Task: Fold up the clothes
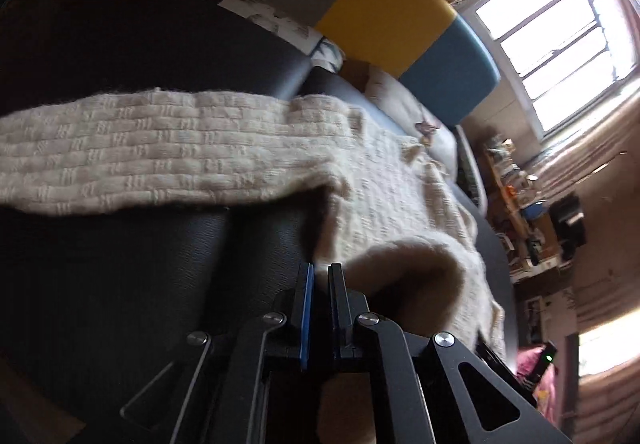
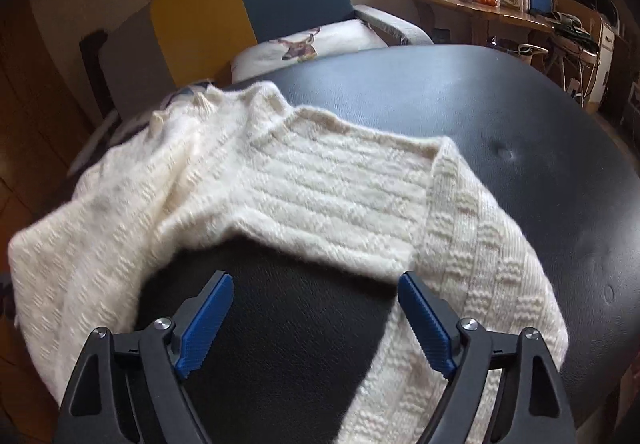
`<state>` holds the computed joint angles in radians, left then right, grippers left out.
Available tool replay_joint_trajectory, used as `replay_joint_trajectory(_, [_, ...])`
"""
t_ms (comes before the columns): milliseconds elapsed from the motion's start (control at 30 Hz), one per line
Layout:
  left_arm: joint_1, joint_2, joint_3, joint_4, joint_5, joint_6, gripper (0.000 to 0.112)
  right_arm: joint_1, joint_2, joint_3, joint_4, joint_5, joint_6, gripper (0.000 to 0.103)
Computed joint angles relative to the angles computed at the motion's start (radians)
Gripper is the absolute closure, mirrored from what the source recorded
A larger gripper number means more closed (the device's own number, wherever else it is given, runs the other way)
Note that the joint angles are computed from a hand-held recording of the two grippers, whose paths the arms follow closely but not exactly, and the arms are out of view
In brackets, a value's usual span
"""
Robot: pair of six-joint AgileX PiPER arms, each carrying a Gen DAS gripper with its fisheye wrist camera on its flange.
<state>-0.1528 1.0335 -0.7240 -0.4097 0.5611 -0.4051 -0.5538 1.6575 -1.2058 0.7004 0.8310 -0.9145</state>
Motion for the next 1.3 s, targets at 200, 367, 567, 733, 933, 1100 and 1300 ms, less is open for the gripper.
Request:
replay_joint_trajectory(200, [-0.335,0.095,-0.139,0.011,-0.076,0.071,0.094,0.145,0.134,-0.183,-0.194,-0.023,0.204,0.018])
replay_joint_trajectory(367, [-0.425,0.341,-0.287,0.097,0.010,0.004,0.094,0.218,0.253,-0.295,-0.389,-0.068,0.345,0.018])
replay_joint_trajectory(567, [-0.330,0.392,-0.257,0.128,0.053,-0.072,0.100,0.216,0.432,-0.570,-0.501,-0.011,0.489,0.003])
replay_joint_trajectory(733, [-0.307,0.383,-0.281,0.160,0.086,-0.110,0.100,0.181,0.443,-0.638,-0.411,0.075,0.430,0.019])
replay_joint_trajectory(933, [-0.473,0.398,-0.454,0.122,0.133,0.049,0.055,0.002,0.277,-0.432,-0.020,0.211,0.210,0.021])
replay_joint_trajectory(1100, [-0.703,0.634,-0.731,0.449,0.335,-0.064,0.044,-0.120,0.154,-0.238,0.097,0.294,0.121,0.021])
replay_joint_trajectory(1300, [-0.728,0.736,-0.723,0.573,0.343,-0.154,0.090,-0.186,0.112,-0.147,0.100,0.334,0.072,0.021])
